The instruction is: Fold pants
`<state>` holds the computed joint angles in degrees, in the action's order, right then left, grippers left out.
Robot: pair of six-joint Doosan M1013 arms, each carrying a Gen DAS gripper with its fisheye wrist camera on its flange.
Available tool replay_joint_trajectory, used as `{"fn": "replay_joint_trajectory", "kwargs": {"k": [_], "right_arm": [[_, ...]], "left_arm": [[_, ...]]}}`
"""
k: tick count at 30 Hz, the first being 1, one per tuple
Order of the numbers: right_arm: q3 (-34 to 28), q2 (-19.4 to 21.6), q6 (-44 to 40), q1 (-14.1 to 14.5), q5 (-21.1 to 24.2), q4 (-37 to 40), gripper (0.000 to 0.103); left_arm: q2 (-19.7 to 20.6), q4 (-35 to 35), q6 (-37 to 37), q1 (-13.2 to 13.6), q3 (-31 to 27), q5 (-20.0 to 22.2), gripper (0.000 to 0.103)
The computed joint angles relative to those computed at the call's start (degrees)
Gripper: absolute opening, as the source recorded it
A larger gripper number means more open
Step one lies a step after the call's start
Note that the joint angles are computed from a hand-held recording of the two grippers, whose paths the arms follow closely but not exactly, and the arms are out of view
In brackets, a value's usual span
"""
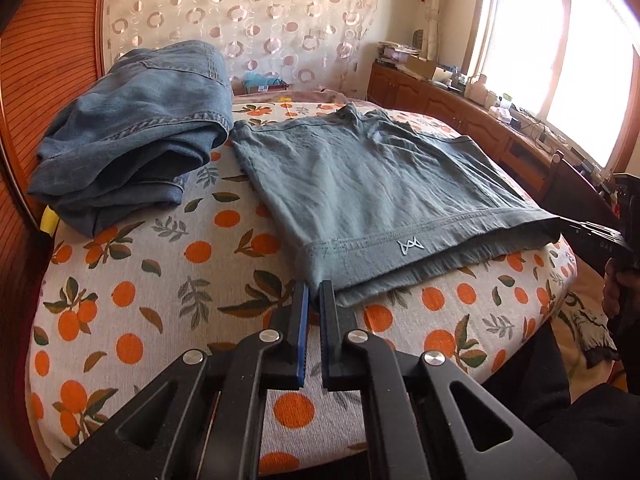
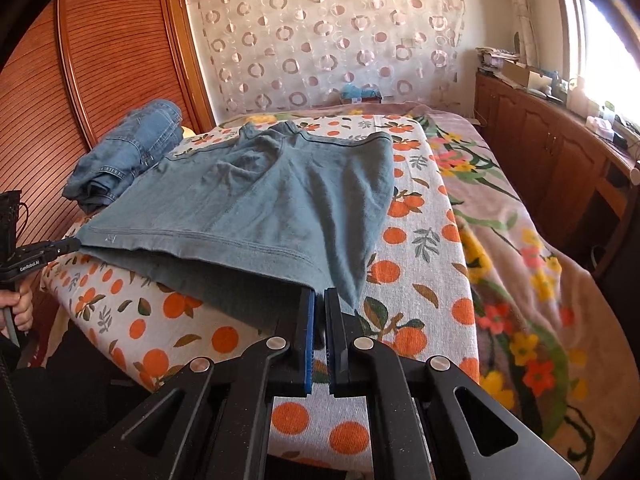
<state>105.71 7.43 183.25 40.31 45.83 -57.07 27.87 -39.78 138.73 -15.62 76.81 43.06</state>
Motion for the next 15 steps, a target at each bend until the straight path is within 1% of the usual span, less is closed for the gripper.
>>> {"fn": "replay_joint_trajectory", "kwargs": {"k": [2, 4, 6, 8, 9, 11, 15], "right_arm": [[0.3, 0.0, 0.8, 0.3, -0.3, 0.1, 0.002], [0.1, 0.4, 0.8, 0.8, 0.5, -0.1, 0.001], [0.4, 0.4, 1.7, 1.1, -0.4, -0.6, 0.001], [0.4, 0.5, 2.4, 1.4, -0.3, -1.0, 0.001], [0.4, 0.5, 2.5, 1.5, -0.6, -0.9, 0.001], [0.3, 0.5, 1.9, 1.7, -0.6, -0.3, 0.001], [0.2, 0.6, 1.7, 1.7, -0.3, 0.6, 0.001]], "left_arm": [[-0.1, 0.1, -0.2, 0.1, 0.2, 0.3, 0.005], [0.0, 0.1, -0.5, 0.2, 0.2, 0.6, 0.005], [0.0, 0.2, -0.8, 0.3, 0.2, 0.7, 0.005], [0.0, 0.8, -1.2, 0.4, 0.1, 0.4, 0.005], [0.0, 1.4, -1.8, 0.5, 0.2, -0.1, 0.001], [0.0, 3.0, -3.5, 0.7, 0.3, -1.0, 0.001], [0.3, 4.3, -4.8, 1.1, 0.2, -0.9, 0.001]]}}
